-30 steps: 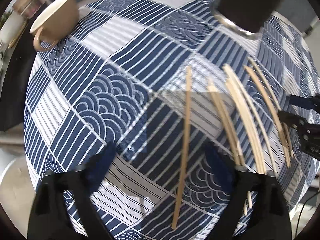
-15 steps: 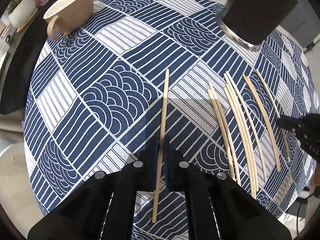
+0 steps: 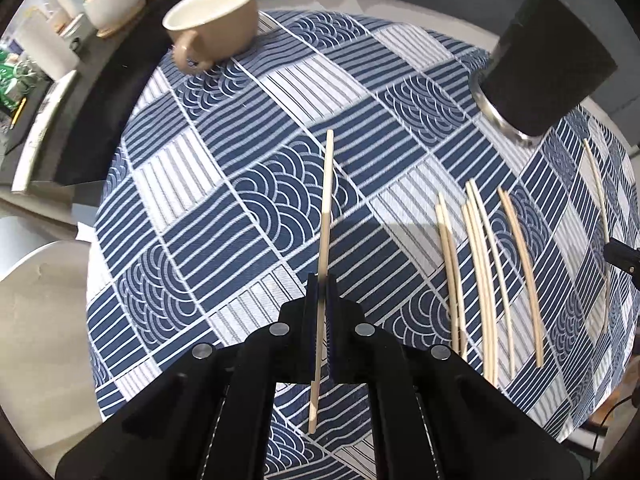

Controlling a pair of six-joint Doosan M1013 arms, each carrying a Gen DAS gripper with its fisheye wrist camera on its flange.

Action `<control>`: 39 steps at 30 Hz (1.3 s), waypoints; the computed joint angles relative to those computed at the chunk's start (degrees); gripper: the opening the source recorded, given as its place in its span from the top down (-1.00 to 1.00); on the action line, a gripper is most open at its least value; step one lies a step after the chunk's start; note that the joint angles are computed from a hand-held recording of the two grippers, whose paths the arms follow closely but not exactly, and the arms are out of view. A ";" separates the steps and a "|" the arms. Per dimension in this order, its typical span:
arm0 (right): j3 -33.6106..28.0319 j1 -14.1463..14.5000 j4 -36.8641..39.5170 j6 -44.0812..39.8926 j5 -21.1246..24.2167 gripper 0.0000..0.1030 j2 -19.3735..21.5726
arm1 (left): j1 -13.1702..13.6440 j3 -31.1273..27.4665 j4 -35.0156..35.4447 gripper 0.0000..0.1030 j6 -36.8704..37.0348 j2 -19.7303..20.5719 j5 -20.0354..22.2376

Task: Organize utensils
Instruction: 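Lift the chopstick with the right tool and carry it over the black holder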

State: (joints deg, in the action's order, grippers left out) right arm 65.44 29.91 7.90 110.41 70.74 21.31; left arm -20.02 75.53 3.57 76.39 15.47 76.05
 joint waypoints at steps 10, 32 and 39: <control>-1.82 -0.87 0.01 -5.33 -4.01 0.91 -0.99 | -2.92 -2.11 4.29 0.93 -5.96 -1.13 -1.80; -2.47 -6.58 6.91 -18.04 -16.55 0.91 -3.62 | -8.69 -15.29 9.21 0.93 -12.79 2.67 -7.03; -3.34 -8.38 12.79 -20.76 -23.63 0.91 -2.76 | -8.51 -20.14 3.00 0.93 -8.99 4.84 -13.66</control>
State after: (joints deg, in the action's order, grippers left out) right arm 62.09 21.54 20.69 89.65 47.10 18.54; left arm -28.52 55.38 6.57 67.40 20.31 62.38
